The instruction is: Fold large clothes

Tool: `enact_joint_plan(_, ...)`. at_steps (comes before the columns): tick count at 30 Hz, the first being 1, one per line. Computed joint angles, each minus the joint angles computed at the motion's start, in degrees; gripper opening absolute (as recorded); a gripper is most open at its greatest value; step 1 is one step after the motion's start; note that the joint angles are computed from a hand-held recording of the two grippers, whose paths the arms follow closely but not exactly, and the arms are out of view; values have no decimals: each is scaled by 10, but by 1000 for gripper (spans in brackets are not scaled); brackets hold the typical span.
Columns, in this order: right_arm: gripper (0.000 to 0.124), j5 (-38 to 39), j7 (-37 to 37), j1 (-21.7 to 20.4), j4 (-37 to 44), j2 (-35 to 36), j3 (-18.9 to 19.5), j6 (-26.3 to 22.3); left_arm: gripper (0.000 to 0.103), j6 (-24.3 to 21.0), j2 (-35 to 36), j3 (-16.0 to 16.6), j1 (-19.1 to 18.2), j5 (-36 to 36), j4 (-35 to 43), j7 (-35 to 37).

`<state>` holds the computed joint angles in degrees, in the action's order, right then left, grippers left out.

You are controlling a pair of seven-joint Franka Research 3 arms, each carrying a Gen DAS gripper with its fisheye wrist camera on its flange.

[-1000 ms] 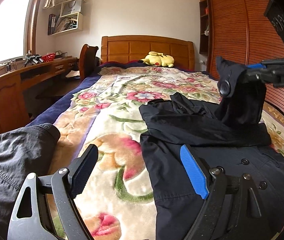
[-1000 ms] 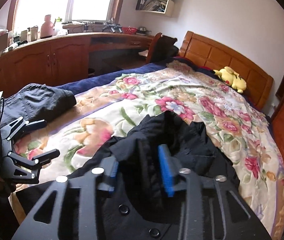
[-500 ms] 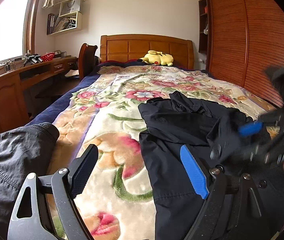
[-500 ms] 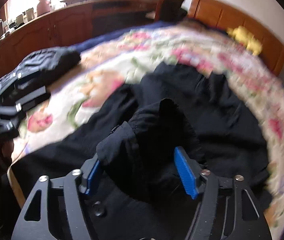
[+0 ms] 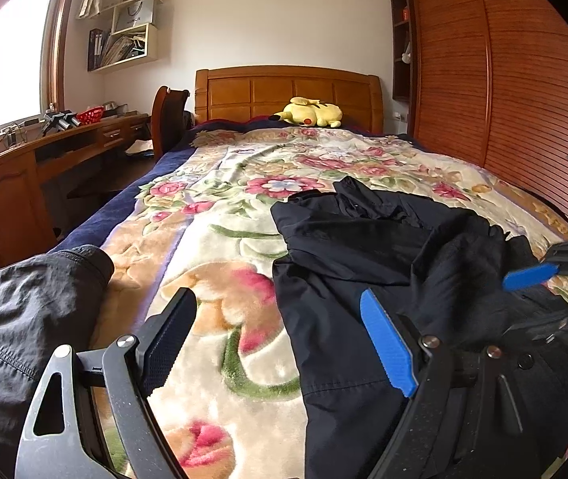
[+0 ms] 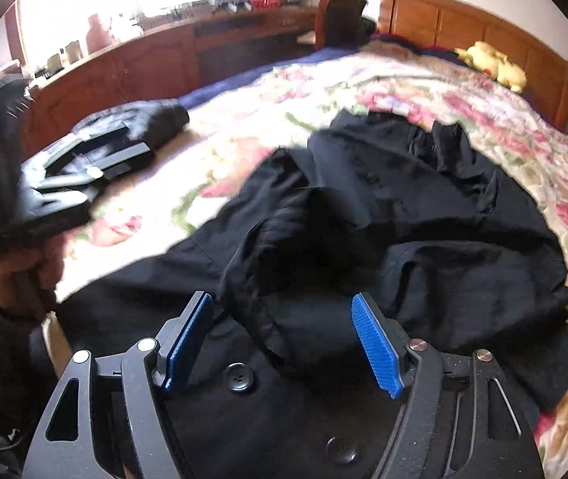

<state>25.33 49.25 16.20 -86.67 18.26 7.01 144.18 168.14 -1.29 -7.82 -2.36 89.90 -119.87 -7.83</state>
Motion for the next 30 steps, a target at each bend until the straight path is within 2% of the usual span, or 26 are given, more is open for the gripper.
enact_joint_plan(3,74,10,-16,0,-41,-27,2,48,85,-1,2,-2,-3,-7,2,12)
enact_joint_plan(6,74,-14,3,11,-66,-35,-9,105,85,9,7,-3,-6,-22,5,32)
enact_joint_plan(9,74,-14,16,9,-106,-48,-11,153,85,22,16,-4,-10,-51,10,68)
enact_joint_plan(10,74,-7,17,19,-132,-62,-22,173,85,28,20,-4,-12,-67,12,86)
enact_joint_plan(13,74,-6,29,2,-166,-62,-8,215,85,47,29,-3,-17,-103,15,122)
enact_joint_plan(16,74,-7,46,1,-176,-56,-10,228,85,59,31,-3,-24,-122,15,140)
enact_joint_plan(22,74,8,60,-14,-193,-65,-7,235,85,59,47,-6,-41,-207,17,217)
enact_joint_plan(24,74,-2,75,-11,-203,-71,-13,244,85,48,45,-6,-51,-200,19,216)
enact_joint_plan(25,74,-10,82,-9,-210,-78,-17,247,85,39,43,-7,-56,-203,20,220)
enact_joint_plan(27,74,-44,112,2,-223,-83,-31,265,85,53,44,-7,-58,-213,19,226)
enact_joint_plan(30,74,-105,171,18,-249,-94,-52,295,75,75,50,-10,-59,-280,10,287)
